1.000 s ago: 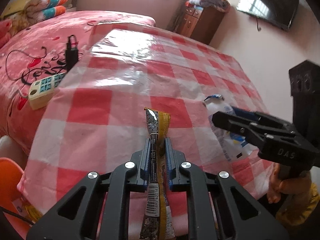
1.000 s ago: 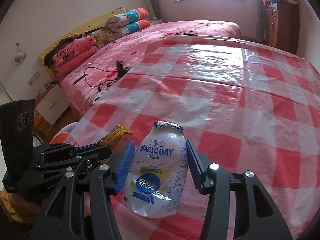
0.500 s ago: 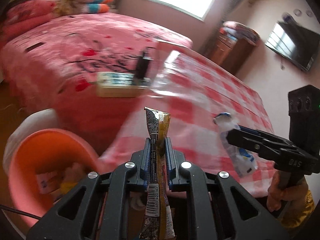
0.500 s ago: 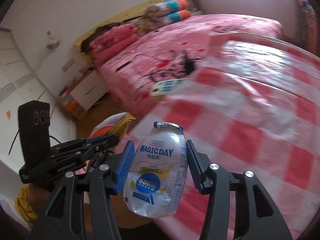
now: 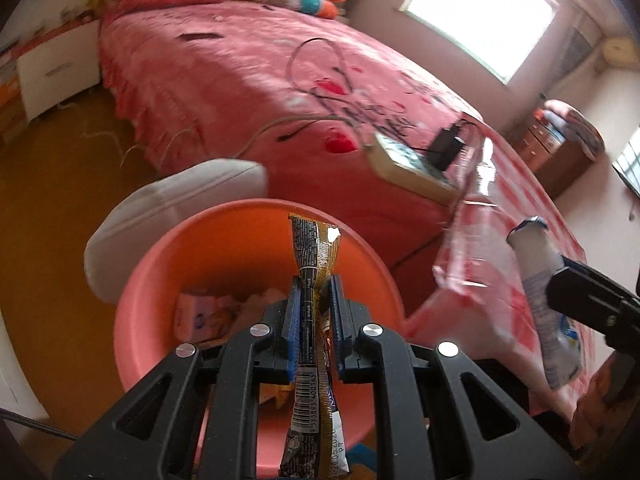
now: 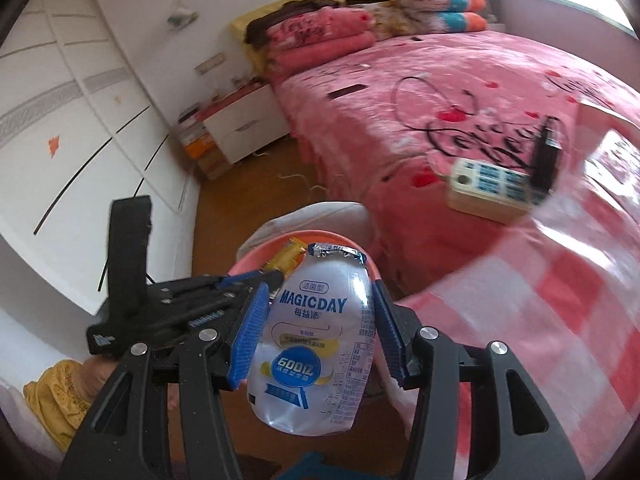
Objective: Collect trash
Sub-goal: 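Open both grippers over the orange bucket to drop the items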
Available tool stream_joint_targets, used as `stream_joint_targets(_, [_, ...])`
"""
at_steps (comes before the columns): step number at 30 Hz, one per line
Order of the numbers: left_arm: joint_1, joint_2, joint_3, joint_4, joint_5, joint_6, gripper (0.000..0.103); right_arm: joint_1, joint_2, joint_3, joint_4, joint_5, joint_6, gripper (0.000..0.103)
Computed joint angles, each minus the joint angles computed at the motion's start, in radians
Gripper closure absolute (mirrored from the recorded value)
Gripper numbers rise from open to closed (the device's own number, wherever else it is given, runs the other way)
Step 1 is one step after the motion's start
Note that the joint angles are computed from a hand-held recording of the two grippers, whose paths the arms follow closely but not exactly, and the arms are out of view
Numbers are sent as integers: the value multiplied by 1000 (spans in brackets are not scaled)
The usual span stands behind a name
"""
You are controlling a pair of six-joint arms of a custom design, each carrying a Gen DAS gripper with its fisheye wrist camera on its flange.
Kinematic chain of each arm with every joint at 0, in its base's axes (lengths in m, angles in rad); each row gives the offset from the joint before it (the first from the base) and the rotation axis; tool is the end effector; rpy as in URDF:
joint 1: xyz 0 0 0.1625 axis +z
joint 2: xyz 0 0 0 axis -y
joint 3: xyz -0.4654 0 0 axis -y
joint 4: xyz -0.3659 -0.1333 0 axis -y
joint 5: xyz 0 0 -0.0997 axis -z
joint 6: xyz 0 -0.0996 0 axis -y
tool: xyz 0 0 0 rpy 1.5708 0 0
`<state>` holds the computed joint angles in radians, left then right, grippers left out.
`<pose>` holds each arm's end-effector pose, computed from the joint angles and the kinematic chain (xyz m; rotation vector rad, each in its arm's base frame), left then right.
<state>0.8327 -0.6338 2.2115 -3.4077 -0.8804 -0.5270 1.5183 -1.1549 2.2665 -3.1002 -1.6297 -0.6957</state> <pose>-0.1832 -0.4938 0.0236 0.1533 2.6085 -0.8293 0.1020 -0.4877 0.2098 0.8952 -2.7440 0.5385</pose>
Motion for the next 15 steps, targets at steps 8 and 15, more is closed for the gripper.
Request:
stream_joint_targets(8, [31,7,24,-31,38,-54,54,7,64,-8,-57,-20,51,21])
stream_joint_targets(15, [-16,24,9,-47,123,-20,26,-51,14,79,-253,-50,37,14])
